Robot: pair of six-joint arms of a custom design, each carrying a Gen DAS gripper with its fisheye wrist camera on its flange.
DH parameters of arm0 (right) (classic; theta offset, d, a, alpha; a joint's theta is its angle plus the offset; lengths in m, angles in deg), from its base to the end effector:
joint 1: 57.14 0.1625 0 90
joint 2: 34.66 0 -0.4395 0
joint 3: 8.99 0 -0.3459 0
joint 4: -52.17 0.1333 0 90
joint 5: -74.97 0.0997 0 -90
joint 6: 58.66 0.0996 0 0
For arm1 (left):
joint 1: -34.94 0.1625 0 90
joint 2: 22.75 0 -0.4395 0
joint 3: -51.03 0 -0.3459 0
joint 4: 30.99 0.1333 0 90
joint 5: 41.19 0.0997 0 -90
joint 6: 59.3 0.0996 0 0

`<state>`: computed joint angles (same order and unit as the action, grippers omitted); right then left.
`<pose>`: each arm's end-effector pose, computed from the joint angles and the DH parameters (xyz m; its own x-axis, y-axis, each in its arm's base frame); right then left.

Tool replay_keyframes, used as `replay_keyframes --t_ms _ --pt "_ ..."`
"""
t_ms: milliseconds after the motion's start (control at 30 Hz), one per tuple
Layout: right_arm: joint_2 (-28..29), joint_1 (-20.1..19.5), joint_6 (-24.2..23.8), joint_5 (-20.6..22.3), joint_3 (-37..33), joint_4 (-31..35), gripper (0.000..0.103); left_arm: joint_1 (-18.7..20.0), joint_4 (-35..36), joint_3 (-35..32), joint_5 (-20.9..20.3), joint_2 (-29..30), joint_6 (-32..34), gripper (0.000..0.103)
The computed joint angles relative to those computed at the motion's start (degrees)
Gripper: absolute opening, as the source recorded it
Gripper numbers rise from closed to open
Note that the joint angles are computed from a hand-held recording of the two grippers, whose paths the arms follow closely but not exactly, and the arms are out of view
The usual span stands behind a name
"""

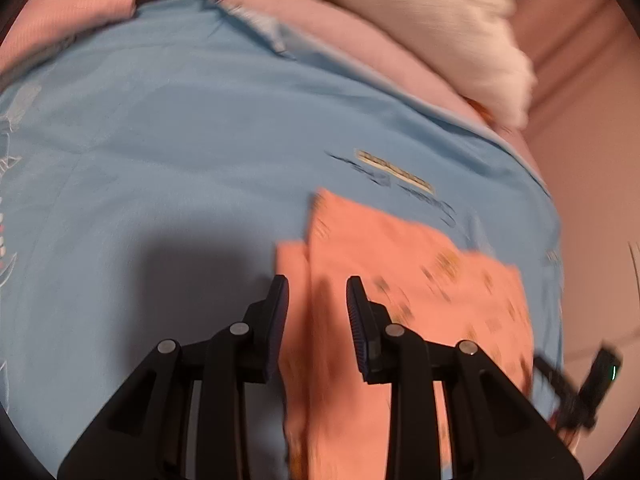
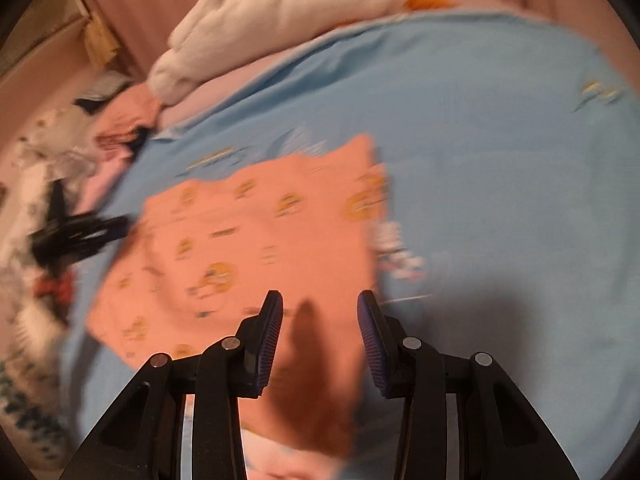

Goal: Fold small clothes

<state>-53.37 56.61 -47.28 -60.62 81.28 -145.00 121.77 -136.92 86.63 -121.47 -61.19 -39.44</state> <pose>0.3176 -0.5675 -0.0233 -0.8568 0.2438 0.4545 -0.1616 0.7100 -0.6854 0.1048 -0.8228 0.3920 -0.9106 0.3214 -0.2597 0.3846 0.8891 -0.2483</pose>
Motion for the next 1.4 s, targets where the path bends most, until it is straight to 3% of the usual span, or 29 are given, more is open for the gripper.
replay_keyframes --t_ms 67,133,200,367,433,500,567,700,833,933,1000,1067,1267,1400 --pt "0.1 0.5 -1.5 0.3 -0.1 -1.4 0.042 -0.3 -2.2 7.6 -2.0 -4.3 2.8 0.036" --pt "1.9 2.1 -7.3 3.2 -3.3 -2.9 0.042 -0.9 -3.9 14.4 -3.4 -7.9 5.9 0.036" --pt "3.4 2.4 -8.8 6.0 -7.0 1.0 0.042 -1.4 -4.1 19.4 -4.2 -10.1 8.0 0.036" --pt "6.8 2.1 -5.8 7.1 -13.7 13.4 0.039 -0.5 -7.6 28.9 0.2 -13.4 10.5 0.035" --pt "7.3 2.4 -3.7 4.5 -13.6 18.7 0.035 0.2 -9.6 32.2 0.8 -14.9 11.6 0.035" --pt "7.1 2.9 -2.1 3.5 -11.9 20.5 0.034 1.1 -9.5 34.2 -0.1 -16.3 11.9 0.035" --pt "6.2 3.4 -1.3 4.3 -8.0 17.7 0.034 1.9 -9.8 35.9 -1.0 -17.8 12.7 0.035" --pt "4.1 3.7 3.1 5.7 -3.2 15.5 0.034 3.2 -6.1 34.2 -3.2 -18.2 8.2 0.035" --pt "3.3 5.3 5.2 3.7 -0.5 13.4 0.034 3.6 -7.3 37.6 -3.5 -21.8 6.8 0.037" --pt "3.7 6.3 4.9 3.3 0.2 9.4 0.034 4.4 -6.4 37.4 -4.1 -23.1 5.7 0.046" --pt "4.1 6.7 4.2 3.8 0.1 6.9 0.034 4.8 -6.5 36.5 -5.1 -23.3 4.3 0.058" --pt "4.6 6.7 3.1 4.5 -1.0 5.6 0.035 4.8 -7.7 35.7 -5.5 -22.8 2.8 0.064" --pt "6.6 5.8 0.8 5.7 -6.9 8.1 0.036 5.0 -5.0 28.7 -7.8 -18.5 -0.2 0.064" --pt "9.2 4.9 -3.4 8.1 -13.6 10.6 0.036 5.0 -1.3 23.4 -10.8 -14.6 -1.0 0.064"
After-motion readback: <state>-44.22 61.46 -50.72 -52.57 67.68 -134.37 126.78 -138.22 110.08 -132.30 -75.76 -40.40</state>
